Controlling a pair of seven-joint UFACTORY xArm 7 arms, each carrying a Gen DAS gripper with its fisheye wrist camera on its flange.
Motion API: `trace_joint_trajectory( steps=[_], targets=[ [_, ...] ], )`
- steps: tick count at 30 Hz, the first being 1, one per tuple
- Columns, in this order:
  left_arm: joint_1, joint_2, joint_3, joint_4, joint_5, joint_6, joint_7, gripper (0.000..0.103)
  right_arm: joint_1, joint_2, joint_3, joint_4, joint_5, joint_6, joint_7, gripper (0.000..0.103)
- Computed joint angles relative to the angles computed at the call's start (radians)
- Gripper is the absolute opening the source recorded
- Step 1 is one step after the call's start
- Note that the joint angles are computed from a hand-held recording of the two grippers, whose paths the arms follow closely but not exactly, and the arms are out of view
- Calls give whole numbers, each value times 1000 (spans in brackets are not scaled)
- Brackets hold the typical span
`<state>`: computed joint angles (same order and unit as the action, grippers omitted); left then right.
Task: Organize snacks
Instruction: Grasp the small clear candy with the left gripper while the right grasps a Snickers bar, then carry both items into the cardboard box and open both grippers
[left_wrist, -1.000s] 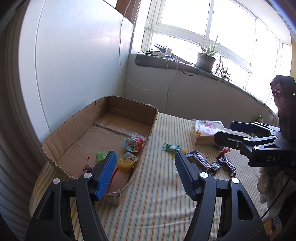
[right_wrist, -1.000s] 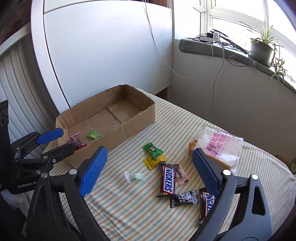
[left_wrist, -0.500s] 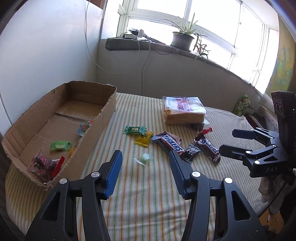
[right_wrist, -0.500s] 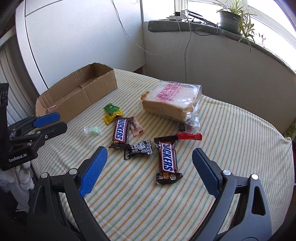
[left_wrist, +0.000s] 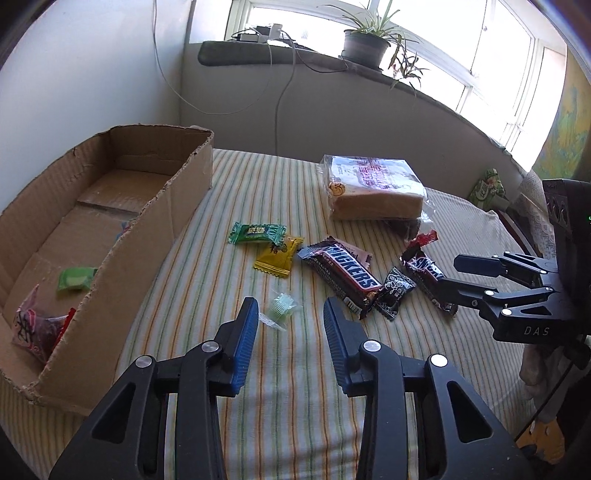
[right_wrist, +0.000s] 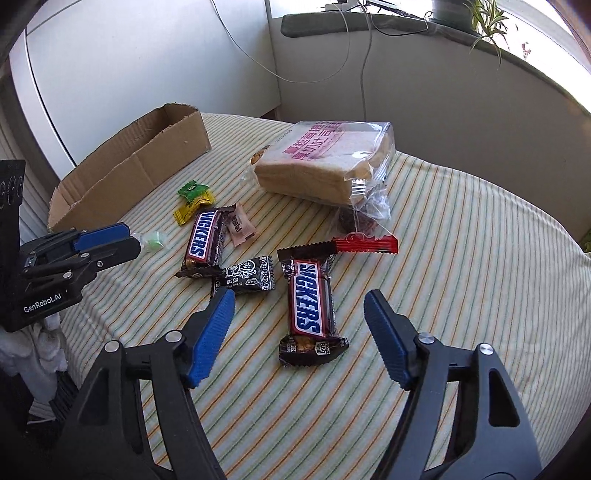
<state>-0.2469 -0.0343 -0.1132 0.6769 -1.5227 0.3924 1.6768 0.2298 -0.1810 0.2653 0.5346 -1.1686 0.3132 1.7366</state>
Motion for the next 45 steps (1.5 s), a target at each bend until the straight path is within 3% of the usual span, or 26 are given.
trace_joint_trajectory(
  steps=[9, 11, 12, 15, 19, 34, 45],
  targets=[
    [-13, 85, -26, 53, 19, -68, -26, 35, 5, 87, -44, 41, 7, -10, -41, 59],
    [-14, 96, -31, 62, 11, -83, -21, 28, 8, 102, -54, 46, -8, -17, -28, 54],
    [-17, 103, -35, 67, 10, -92, -22, 19, 13, 103, -57, 47, -11, -10, -24, 52],
    [-18, 109, -40, 71, -9, -103, 4, 16, 22, 104, -66, 49, -10, -4, -28, 46],
    [-20, 110, -42, 73, -45, -109, 45, 14, 30, 101, -70, 47, -11, 7, -22, 30],
    [-2, -3, -8, 5, -79, -25, 76, 14, 24, 4, -24, 8, 39, 50, -26, 29],
    [39, -110, 42, -30, -88, 31, 80, 14, 33, 6, 23, 100, 63, 97, -91, 29]
  ],
)
